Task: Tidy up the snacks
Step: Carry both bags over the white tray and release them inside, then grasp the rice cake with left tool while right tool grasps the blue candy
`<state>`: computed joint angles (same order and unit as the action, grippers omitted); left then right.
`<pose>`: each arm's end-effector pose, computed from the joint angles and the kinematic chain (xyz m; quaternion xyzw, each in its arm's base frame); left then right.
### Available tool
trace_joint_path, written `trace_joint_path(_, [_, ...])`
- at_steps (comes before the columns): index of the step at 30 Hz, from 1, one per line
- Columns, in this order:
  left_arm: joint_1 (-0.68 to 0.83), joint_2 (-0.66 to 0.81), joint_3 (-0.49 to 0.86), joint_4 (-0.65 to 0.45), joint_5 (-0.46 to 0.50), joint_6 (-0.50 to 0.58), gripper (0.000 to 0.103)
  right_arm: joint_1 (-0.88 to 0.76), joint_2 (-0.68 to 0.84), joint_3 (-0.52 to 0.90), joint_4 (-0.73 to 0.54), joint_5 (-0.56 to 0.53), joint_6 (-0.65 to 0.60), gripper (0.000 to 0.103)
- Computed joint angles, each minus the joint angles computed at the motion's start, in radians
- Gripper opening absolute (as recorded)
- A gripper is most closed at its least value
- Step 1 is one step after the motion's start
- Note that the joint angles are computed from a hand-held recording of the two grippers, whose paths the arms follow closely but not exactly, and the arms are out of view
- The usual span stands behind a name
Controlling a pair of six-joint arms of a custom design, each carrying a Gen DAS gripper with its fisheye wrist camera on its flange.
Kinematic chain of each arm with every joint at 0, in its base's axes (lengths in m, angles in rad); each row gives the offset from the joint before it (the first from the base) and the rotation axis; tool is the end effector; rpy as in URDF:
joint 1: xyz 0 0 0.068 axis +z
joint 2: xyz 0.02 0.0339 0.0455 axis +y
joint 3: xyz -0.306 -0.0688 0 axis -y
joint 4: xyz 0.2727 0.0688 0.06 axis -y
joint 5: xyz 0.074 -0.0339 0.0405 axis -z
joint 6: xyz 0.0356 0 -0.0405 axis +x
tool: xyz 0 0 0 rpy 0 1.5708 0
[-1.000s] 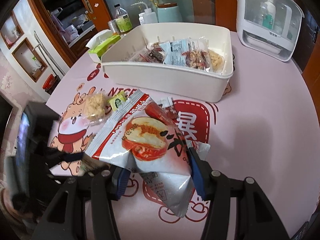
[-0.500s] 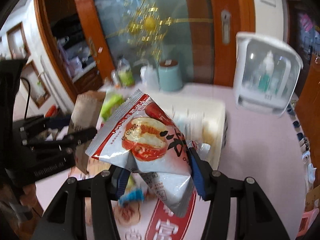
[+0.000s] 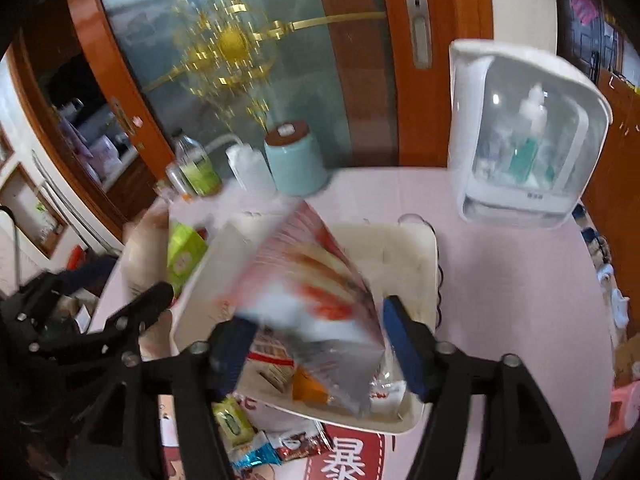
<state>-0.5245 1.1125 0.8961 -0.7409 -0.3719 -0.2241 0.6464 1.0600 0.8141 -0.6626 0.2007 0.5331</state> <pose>0.2017 -0.1017 0.3003 0.0850 0.9347 0.0555 0.3406 0.1771 0.1247 0.2864 -0.0208 0.9412 0.1012 0.3215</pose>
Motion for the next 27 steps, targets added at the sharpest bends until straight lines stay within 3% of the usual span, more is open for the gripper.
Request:
trace_joint_path(3, [0.028, 0.005, -0.013, 0.009, 0.028, 0.004, 0.094, 0.017, -0.017, -0.028, 0.030, 0.043, -0.003, 0.085])
trace_joint_path(5, [0.071, 0.003, -0.020, 0.005, 0.081, 0.002, 0.101, 0.017, -0.026, -0.030, 0.027, 0.045, -0.008, 0.089])
trace_joint_path(15, [0.077, -0.103, -0.053, -0.048, 0.096, 0.005, 0.102, 0.129, -0.077, -0.029, -0.052, 0.102, 0.049, 0.089])
trace_joint_path(27, [-0.019, -0.289, -0.062, -0.208, 0.035, 0.015, 0.102, 0.430, -0.102, 0.013, -0.232, 0.263, 0.264, 0.089])
